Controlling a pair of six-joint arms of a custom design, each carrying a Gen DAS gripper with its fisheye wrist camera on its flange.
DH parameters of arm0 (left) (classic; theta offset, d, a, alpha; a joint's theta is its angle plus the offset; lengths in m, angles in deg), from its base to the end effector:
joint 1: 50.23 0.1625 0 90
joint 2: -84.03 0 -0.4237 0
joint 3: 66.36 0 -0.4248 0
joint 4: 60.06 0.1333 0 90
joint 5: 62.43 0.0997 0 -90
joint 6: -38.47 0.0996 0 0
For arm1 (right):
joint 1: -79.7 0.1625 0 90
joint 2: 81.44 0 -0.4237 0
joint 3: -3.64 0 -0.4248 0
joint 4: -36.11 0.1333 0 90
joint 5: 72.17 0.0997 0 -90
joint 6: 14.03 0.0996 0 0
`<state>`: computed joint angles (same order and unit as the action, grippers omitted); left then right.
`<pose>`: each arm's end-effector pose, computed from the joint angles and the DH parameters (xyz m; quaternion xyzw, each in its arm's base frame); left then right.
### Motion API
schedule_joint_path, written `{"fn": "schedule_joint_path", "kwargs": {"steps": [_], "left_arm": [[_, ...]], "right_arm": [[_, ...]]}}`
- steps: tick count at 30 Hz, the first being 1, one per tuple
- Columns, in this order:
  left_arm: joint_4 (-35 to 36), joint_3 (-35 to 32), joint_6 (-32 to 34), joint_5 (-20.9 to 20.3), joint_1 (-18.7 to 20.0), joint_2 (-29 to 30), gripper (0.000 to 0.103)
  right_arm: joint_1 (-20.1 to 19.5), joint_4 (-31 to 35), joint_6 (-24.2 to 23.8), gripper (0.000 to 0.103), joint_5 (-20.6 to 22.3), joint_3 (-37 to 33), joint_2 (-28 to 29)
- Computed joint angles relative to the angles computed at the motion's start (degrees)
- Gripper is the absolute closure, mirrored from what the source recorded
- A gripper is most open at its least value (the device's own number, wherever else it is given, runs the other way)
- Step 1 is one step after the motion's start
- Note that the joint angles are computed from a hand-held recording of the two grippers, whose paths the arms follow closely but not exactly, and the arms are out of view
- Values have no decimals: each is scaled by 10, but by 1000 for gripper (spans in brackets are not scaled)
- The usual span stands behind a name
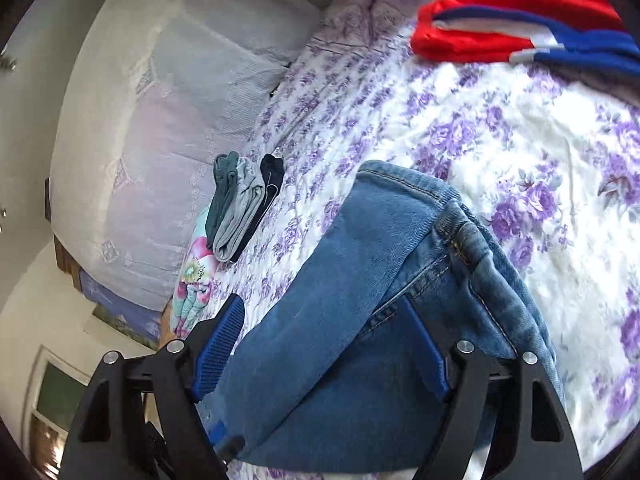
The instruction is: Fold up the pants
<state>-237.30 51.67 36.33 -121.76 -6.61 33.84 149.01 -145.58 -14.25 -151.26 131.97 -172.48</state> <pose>-0.2740 -0.5155 0.0469 0.3167 0.8974 -0.2552 0.1709 -0.0230 -0.4914 0.3529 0.1146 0.8790 -0.4628 0.0006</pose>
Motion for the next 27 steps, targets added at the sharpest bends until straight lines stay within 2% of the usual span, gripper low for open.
{"fn": "schedule_joint_path", "kwargs": {"steps": [3, 6, 9, 12, 13, 14, 16, 18, 21, 22, 25, 26, 27], "left_arm": [[-8, 6, 6, 0, -2, -1, 17], [-16, 6, 9, 2, -3, 3, 17], [-16, 6, 8, -2, -2, 2, 17], [-20, 7, 10, 1, -3, 4, 15], [-19, 6, 10, 0, -3, 4, 15], [-17, 6, 9, -2, -2, 3, 15], [-11, 5, 1, -11, 0, -2, 15], [3, 2, -16, -40, 10, -15, 15], [20, 0, -43, -79, 24, -35, 17], [22, 1, -49, -90, 28, -40, 17], [29, 1, -55, -104, 33, -47, 17], [32, 1, -55, -103, 33, -47, 17], [36, 1, -56, -99, 31, -48, 17]], "right_arm": [[4, 12, -5, 24, -2, -19, 13], [10, 38, 3, 27, -33, -45, 28], [18, 72, -2, 35, -74, -69, 39], [22, 65, -23, 62, -95, -76, 48], [16, 59, -27, 92, -82, -72, 45], [7, 55, -29, 96, -54, -65, 39], [1, 34, -42, 96, -25, -47, 20], [9, 11, -72, 96, -12, -17, -15], [12, 4, -93, 96, -7, 24, -72], [10, 3, -103, 96, -20, 41, -92], [-17, 19, -109, 96, -52, 62, -103], [-33, 26, -101, 96, -53, 64, -96], [-55, 28, -89, 96, -32, 69, -92]]}}
